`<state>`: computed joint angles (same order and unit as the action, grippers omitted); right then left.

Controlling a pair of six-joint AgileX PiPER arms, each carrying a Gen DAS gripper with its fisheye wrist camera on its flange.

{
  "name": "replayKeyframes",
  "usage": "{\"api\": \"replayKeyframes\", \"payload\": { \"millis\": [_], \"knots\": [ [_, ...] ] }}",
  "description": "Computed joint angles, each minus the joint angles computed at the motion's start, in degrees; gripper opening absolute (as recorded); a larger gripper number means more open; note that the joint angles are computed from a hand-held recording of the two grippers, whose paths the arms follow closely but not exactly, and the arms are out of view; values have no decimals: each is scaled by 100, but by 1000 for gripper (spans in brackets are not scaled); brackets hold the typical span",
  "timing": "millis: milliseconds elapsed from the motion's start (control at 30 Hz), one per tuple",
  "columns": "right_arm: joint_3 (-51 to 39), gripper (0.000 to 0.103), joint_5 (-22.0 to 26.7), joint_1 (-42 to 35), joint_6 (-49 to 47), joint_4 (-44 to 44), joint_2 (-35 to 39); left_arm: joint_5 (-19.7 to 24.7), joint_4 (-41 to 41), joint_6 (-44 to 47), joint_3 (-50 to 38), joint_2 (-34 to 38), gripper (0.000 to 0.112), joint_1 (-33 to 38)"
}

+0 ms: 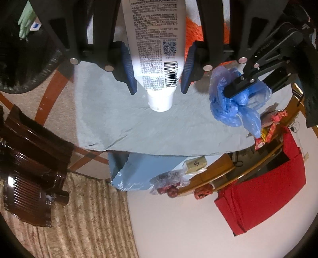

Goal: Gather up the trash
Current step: 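Carry the blue bag and white tube over the bin and open both grippers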

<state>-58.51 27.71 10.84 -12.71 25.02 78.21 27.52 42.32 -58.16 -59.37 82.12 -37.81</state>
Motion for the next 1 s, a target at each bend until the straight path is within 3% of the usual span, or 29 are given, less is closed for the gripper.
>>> {"api": "replayKeyframes", "payload": {
  "millis": [267, 533, 767, 1000],
  "knots": [
    [221, 45, 225, -418, -34, -113, -712, 325, 311, -426, -335, 41, 32, -682],
    [497, 45, 708, -1377, -775, 403, -1428, 584, 483, -684, -790, 310, 32, -1349],
    [643, 45, 1439, -2780, -1904, 1173, -1919, 746, 540, -722, -1315, 682, 32, -1866],
    [689, 45, 2402, -4732, -3324, 2172, -2076, 823, 386, -470, -2028, 1242, 32, -2335]
  ]
}}
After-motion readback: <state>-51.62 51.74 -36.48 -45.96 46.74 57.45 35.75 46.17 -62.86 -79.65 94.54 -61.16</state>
